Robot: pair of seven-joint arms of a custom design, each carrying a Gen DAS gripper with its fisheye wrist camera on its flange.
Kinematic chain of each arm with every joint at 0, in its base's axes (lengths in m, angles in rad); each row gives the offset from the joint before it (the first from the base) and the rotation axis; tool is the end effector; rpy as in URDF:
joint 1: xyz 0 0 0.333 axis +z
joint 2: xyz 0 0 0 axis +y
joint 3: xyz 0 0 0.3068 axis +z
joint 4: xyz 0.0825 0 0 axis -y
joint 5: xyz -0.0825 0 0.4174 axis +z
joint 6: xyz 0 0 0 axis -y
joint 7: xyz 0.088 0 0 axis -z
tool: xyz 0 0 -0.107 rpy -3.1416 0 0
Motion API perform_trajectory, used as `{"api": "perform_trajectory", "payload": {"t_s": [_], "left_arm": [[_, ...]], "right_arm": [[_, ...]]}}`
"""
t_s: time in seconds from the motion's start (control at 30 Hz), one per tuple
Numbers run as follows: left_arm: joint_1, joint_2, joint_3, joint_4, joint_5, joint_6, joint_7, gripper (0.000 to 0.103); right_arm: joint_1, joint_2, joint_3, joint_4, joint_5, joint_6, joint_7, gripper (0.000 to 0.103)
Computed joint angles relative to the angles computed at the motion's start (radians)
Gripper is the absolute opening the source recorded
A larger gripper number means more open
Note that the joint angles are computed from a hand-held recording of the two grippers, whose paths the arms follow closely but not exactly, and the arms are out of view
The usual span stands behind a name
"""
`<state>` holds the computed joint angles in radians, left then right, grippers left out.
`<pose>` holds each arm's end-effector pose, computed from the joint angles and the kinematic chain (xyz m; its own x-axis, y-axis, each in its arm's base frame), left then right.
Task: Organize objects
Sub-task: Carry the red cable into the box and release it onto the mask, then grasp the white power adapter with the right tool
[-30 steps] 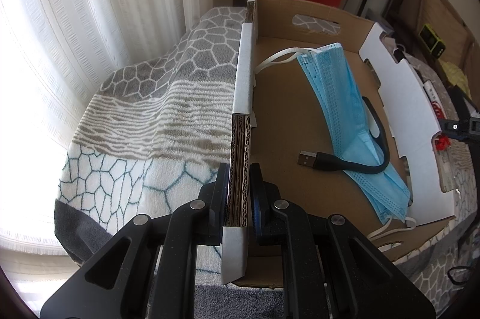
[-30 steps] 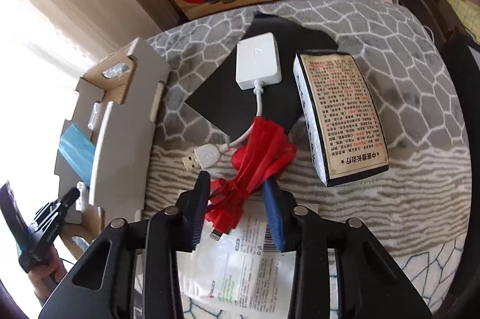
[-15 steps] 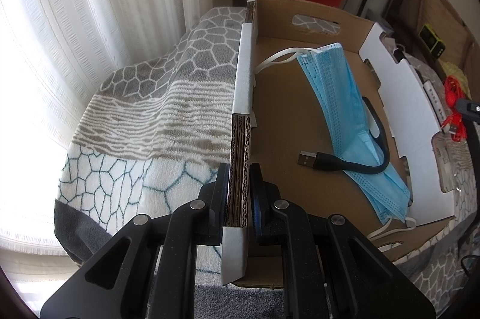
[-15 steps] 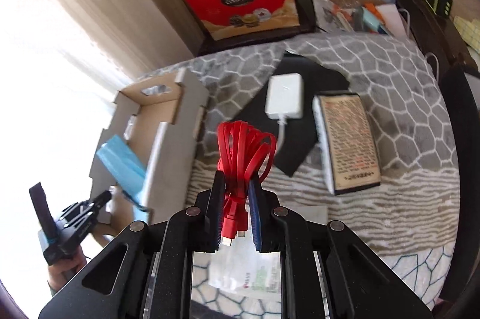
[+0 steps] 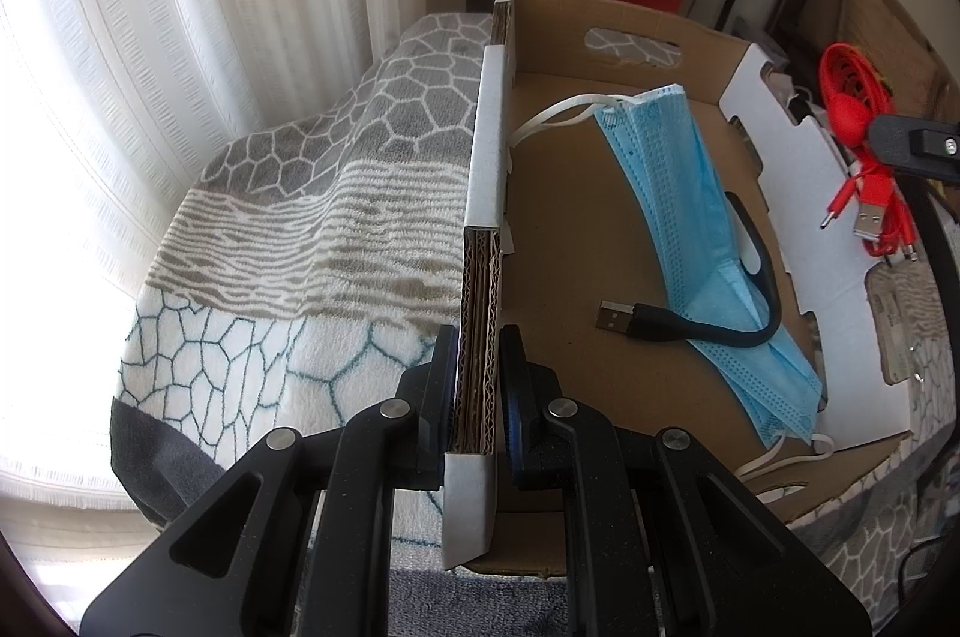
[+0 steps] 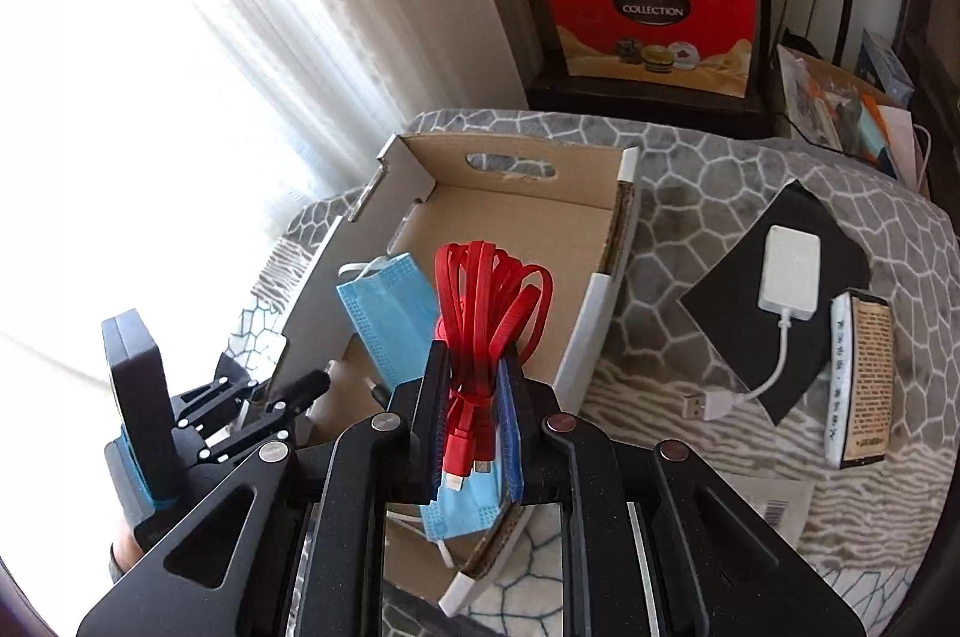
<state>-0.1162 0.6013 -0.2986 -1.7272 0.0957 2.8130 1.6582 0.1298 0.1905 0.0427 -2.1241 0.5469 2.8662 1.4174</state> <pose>0.6772 -0.2741 0.2754 -0.4836 -0.8737 0.0528 -0.7722 0.3974 -0.4958 0.6234 0.0787 0.3456 -0.0720 -0.9442 -0.3214 -0.8526 0.2255 -0.4715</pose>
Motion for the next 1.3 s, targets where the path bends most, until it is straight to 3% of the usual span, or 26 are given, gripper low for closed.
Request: {"api": "perform_trajectory", "payload": {"t_s": [0.23,0.27,0.33,0.43,0.57,0.8,1.1,1.3], "left_arm": [[0.000,0.000,0.000,0.000,0.001,-0.001,-0.001,0.012],[0.000,0.000,0.000,0.000,0.001,0.000,-0.001,0.012],[-0.002,0.000,0.001,0.000,0.002,0.000,-0.003,0.012],[-0.002,0.000,0.001,0.000,0.002,0.000,-0.004,0.012],[-0.002,0.001,0.002,0.001,0.004,0.000,-0.004,0.012],[-0.003,0.000,0.002,0.001,0.004,0.000,-0.007,0.012],[-0.002,0.000,0.001,0.001,0.005,0.000,-0.007,0.012],[-0.003,0.000,0.002,0.001,0.005,0.000,-0.008,0.012]], "right_arm": [[0.007,0.069,0.006,0.058,-0.009,0.022,0.024,0.020],[0.009,0.069,0.003,0.060,-0.015,0.033,0.033,0.031],[0.014,0.061,-0.008,0.054,-0.032,0.053,0.063,0.040],[0.010,0.030,-0.015,0.034,-0.055,0.059,0.073,0.040],[0.050,-0.030,-0.086,-0.031,-0.232,0.083,0.205,0.040],[0.006,-0.097,-0.128,-0.107,-0.406,0.062,0.354,0.040],[-0.056,-0.063,-0.135,-0.119,-0.472,0.011,0.444,0.040],[-0.069,0.008,-0.144,-0.085,-0.470,-0.003,0.460,0.032]]}}
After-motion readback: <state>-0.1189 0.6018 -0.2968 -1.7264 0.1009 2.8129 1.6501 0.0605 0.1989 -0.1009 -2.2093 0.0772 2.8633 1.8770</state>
